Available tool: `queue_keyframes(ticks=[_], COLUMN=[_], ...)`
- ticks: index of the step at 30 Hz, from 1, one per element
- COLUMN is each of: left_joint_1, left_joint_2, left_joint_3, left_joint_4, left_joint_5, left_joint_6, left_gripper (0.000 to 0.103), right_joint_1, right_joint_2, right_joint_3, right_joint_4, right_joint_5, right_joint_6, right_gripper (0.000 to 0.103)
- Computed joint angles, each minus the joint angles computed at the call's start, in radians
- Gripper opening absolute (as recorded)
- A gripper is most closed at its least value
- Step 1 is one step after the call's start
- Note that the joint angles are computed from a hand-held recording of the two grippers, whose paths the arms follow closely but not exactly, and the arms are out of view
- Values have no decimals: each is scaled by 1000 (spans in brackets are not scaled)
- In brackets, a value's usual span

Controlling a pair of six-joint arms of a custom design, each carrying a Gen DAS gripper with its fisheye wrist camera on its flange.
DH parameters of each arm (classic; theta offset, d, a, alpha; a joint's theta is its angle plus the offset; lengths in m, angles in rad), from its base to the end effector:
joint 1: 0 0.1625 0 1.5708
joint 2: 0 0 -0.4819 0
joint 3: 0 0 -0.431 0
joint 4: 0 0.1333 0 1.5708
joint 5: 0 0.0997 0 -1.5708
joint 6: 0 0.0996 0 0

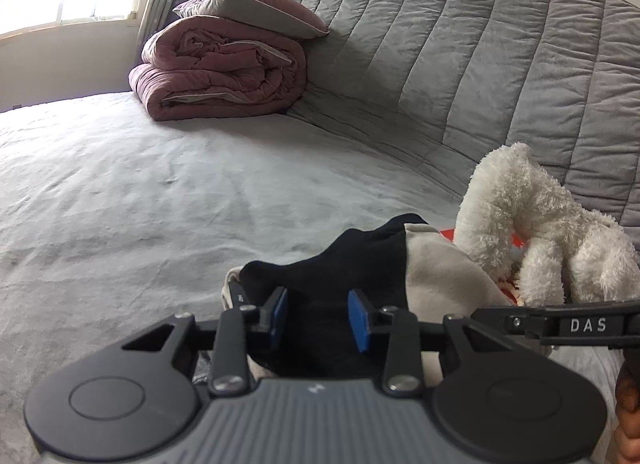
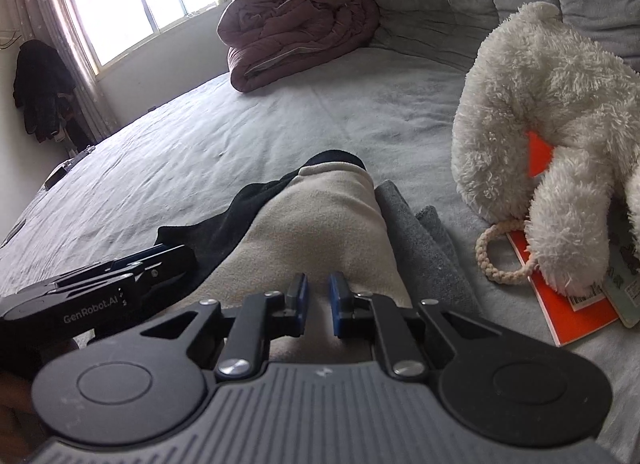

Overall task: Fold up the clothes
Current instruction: 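Lower the beige bundle onto the grey garment with both grippers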

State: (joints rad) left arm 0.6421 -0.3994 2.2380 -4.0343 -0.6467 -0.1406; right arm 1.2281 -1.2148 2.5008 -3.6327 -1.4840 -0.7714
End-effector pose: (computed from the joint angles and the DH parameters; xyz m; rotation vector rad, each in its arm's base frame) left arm -0.2297 -0.4374 -0.0561 0.5531 2.3149 -1.2494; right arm -0.0107 -0.4524 0.1995 0.6059 -2.5637 0.9741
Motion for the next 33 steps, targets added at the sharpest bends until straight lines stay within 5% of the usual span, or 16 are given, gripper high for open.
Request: queue_keyframes(ticks=[20,33], left_joint_1=[16,-47], left_joint_2=[35,-4], left_joint_3=[-21,21], left_joint_4=[-47,15], left_joint_5=[14,61], left_joint_6=[77,-31], left_gripper=[34,39], right_joint_1=[10,13], right_joint_2=[28,43], right_joint_3=[1,-2], right_joint_4=[-49,-75], right_joint_5=[-26,-31], right_joint_6=[-15,-6], right_gripper=[10,10])
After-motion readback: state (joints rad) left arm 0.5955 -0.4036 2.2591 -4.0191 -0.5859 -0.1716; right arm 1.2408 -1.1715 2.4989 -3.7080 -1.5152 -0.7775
